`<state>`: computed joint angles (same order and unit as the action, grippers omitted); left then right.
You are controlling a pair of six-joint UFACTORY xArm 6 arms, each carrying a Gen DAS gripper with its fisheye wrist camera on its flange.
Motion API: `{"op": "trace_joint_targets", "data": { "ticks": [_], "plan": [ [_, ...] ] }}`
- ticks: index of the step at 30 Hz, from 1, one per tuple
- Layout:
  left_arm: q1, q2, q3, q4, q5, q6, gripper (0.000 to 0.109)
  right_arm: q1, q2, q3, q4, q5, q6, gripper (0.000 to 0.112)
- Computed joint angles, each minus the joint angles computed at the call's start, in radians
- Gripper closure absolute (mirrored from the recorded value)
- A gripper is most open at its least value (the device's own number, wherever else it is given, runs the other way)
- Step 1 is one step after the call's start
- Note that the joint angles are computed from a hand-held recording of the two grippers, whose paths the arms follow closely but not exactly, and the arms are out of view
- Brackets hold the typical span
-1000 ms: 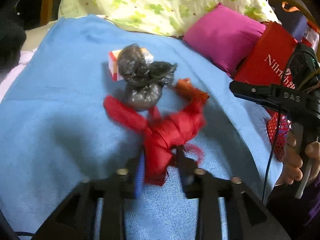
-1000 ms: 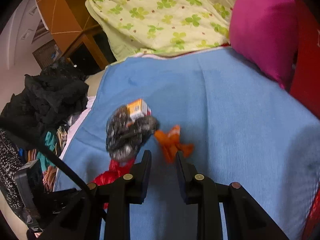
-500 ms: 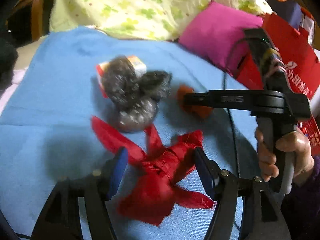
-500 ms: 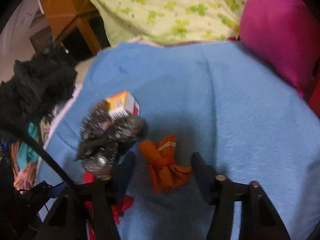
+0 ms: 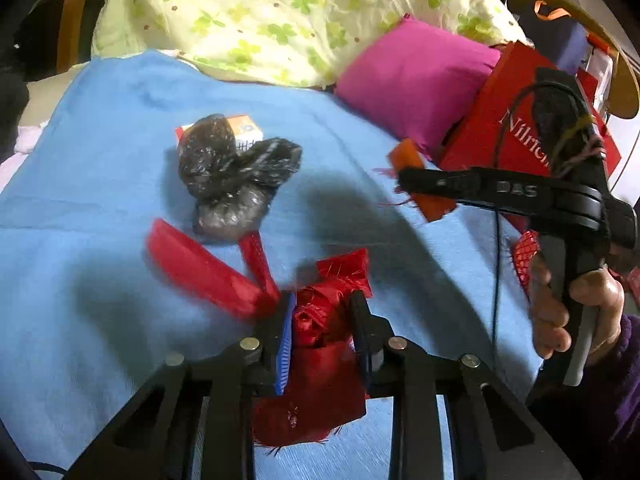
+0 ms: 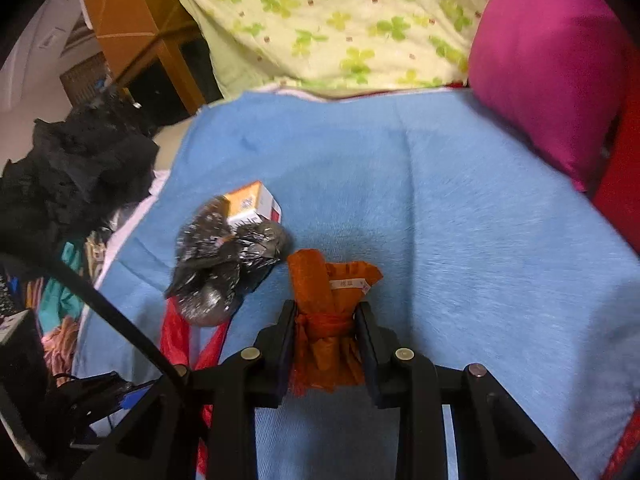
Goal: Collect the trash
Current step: 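Carry both bags over the red mesh basket and open both tools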
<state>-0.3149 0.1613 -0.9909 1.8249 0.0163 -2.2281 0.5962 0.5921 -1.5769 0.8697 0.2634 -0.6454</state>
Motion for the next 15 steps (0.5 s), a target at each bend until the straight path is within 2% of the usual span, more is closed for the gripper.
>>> {"op": "trace_joint_targets", "data": {
  "ticks": [4,8,11,13,15],
  "plan": [
    [-0.081,-0.093,0.079,-0.024,0.120,-0.030,0.080,0.014,-0.125,0.126,0.274,-0.056,-0.272,0.081],
    [-0.164,-0.181,0.149,-0.093,0.209,0.007,0.080,0.018,-0.223,0.202,0.558,-0.076,-0.545,0.081],
    [-0.213,-0.231,0.168,-0.228,0.274,0.132,0.080,0.015,-0.296,0.259,0.750,-0.074,-0.723,0.081],
    [-0.261,-0.263,0.167,-0.363,0.359,0.269,0.080,0.011,-0.342,0.292,0.867,-0.070,-0.846,0.081],
    [-0.289,-0.270,0.145,-0.411,0.421,0.330,0.080,0.002,-0.398,0.334,1.003,-0.061,-0.987,0.081]
  ]
}}
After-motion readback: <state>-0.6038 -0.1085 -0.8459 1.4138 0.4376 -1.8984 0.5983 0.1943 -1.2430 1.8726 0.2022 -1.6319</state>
